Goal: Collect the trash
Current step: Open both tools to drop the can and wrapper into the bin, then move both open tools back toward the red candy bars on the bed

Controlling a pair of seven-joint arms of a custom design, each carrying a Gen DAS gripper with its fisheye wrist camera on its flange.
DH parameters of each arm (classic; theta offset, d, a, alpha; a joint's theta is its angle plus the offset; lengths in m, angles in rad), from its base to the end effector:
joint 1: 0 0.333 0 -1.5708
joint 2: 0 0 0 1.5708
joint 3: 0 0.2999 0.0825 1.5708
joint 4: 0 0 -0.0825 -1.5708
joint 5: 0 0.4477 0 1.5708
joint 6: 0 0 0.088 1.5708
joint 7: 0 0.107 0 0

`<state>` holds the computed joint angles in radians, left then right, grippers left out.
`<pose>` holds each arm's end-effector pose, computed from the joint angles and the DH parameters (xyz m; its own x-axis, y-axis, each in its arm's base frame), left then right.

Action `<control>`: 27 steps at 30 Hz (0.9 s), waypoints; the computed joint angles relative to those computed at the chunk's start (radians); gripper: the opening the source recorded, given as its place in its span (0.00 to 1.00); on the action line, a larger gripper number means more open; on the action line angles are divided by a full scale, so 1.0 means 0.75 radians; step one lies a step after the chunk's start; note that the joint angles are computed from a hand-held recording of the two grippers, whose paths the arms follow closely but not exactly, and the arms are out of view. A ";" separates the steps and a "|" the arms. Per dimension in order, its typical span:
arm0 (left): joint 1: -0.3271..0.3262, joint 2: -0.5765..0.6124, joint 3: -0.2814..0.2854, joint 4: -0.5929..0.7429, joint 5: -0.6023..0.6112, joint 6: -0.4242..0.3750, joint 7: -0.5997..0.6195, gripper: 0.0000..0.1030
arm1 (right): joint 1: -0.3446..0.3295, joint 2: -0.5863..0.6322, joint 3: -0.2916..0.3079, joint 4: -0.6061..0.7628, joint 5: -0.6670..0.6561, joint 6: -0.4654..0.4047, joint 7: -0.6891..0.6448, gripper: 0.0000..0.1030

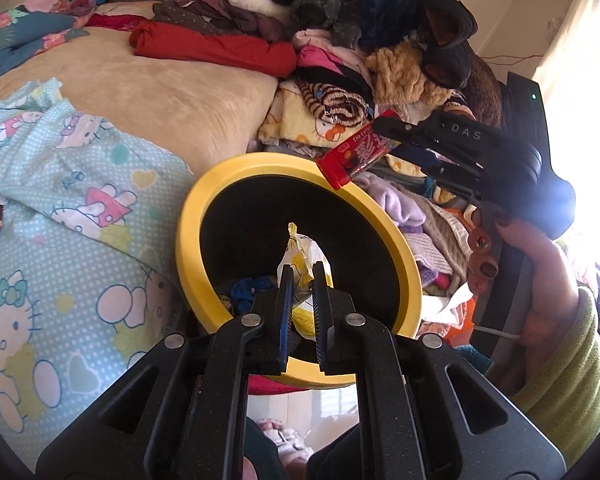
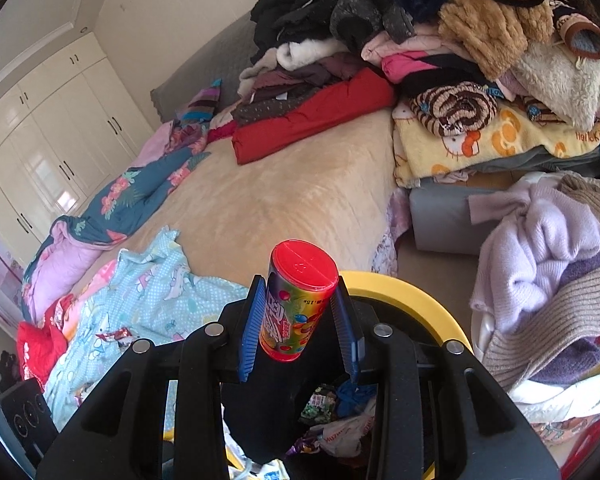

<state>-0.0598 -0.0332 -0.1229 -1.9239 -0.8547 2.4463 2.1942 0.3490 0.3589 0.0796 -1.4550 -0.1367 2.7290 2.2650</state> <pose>0.6436 -0.1204 0.5287 -0.4091 -0.8120 0.4162 -0.7638 0.0552 -0.6431 0.7071 0.3174 0.5622 0.0100 -0.9057 -0.4239 -0.6731 0.3074 -0.6726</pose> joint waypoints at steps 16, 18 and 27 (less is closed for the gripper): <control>-0.009 -0.043 0.000 -0.081 0.002 0.245 0.016 0.89 | 0.013 0.053 0.013 0.067 0.015 -0.022 -0.063 0.68; -0.009 -0.052 0.011 -0.088 -0.007 0.256 0.018 0.89 | 0.011 0.063 0.022 0.079 0.023 -0.006 -0.089 0.68; 0.002 -0.090 0.041 -0.128 0.025 0.349 -0.030 0.89 | 0.028 0.105 0.042 0.136 0.036 0.048 -0.191 0.69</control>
<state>-0.0580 -0.1007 -0.0920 -2.0195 -0.8358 2.7080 2.1720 0.3700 0.4376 0.1108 -1.3533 -0.1094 2.7650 2.1219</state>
